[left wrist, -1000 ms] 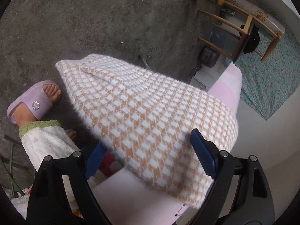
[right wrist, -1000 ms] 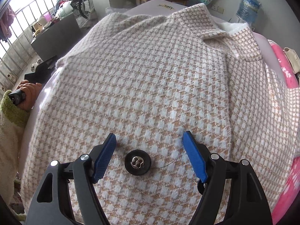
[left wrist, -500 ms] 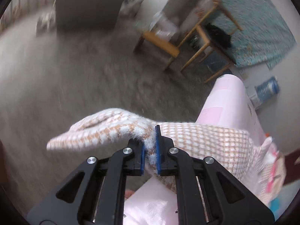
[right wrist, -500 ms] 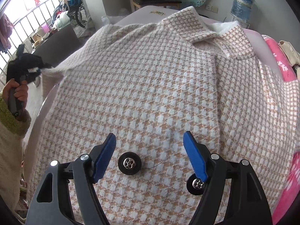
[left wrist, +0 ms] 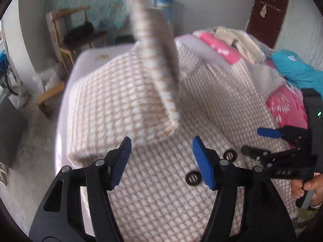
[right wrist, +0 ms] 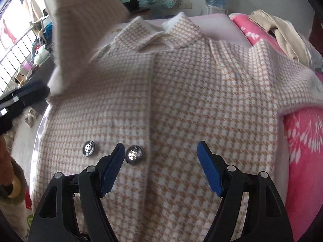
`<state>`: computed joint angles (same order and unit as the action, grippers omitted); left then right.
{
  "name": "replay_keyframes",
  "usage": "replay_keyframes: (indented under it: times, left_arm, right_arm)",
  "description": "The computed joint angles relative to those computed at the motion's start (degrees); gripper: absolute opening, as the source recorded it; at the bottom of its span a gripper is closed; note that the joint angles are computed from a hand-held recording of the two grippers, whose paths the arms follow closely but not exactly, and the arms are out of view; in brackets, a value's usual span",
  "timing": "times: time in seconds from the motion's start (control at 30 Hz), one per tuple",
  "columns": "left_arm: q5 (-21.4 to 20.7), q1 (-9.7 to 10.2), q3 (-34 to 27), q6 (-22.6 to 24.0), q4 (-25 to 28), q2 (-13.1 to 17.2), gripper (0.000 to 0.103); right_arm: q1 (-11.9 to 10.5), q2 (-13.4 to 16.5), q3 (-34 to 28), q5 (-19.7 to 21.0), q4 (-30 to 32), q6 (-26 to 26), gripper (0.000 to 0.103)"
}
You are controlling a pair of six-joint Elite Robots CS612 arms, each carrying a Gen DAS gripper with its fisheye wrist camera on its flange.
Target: Fold large clothes
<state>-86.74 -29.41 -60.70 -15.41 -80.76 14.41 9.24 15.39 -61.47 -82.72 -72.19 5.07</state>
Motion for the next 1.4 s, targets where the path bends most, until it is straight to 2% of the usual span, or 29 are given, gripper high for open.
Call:
replay_keyframes:
  times: [0.07,0.17,0.23,0.27,0.4,0.53,0.63,0.7,0.8,0.87,0.97,1.03,1.17,1.27,1.4]
  left_arm:
    - [-3.8,0.36,-1.4,-3.3,3.5,1.5,0.060]
    - [-4.7,0.72,-5.4,-6.8,5.3,3.8,0.060]
    - [-4.1,0.99,-8.2,-9.5,5.8,5.0,0.061]
    - [-3.1,1.14,-9.8,-10.5,6.4,5.6,0.061]
    - [4.3,1.67,-8.5,-13.6,8.0,4.7,0.062]
    - [10.4,1.67,-6.6,-15.0,8.2,4.1,0.061]
    - [13.7,1.80,-6.4,-16.3,9.0,4.1,0.061]
    - [15.1,1.95,-6.2,-17.6,9.2,4.2,0.061]
    - [15.0,2.43,-6.0,-19.9,9.6,4.3,0.061]
    - [14.6,2.73,-6.0,-21.0,9.5,4.5,0.061]
    - [15.4,2.79,-6.0,-21.4,9.1,4.6,0.060]
    - [15.7,2.89,-6.1,-22.0,8.8,4.7,0.057]
    - [16.1,2.98,-5.9,-22.5,8.6,4.7,0.052]
    - [16.9,2.80,-5.7,-22.5,8.9,4.7,0.051]
    - [17.2,2.75,-5.6,-22.7,8.9,4.6,0.051]
  right_arm:
    - [-0.6,0.5,-1.1,0.6,2.0,1.1,0.072]
    - [-1.5,0.7,-2.3,1.8,3.8,1.5,0.072]
    - [-2.4,0.5,-2.2,5.0,4.0,2.1,0.072]
    - [-2.8,0.3,-1.7,7.1,3.6,2.7,0.072]
    - [-4.1,-1.3,2.0,12.9,-1.2,5.3,0.072]
    - [-5.1,-3.8,9.5,16.1,-6.8,8.8,0.069]
    - [-4.6,-6.3,15.9,11.8,-9.2,9.3,0.057]
    - [-4.4,-7.5,19.2,8.7,-10.0,9.2,0.053]
    - [-4.4,-8.1,21.9,8.3,-10.4,9.7,0.048]
    - [-4.1,-7.9,21.6,7.2,-11.1,8.1,0.046]
    - [-3.1,-8.2,21.7,3.3,-11.4,5.3,0.033]
    - [-2.6,-8.9,22.6,0.8,-11.9,3.9,0.016]
    - [-1.9,-9.9,23.8,-3.0,-17.1,1.5,0.011]
    - [-1.9,-9.9,23.5,-3.2,-18.9,2.0,0.011]
    - [-2.3,-9.2,23.3,-3.6,-15.2,3.5,0.011]
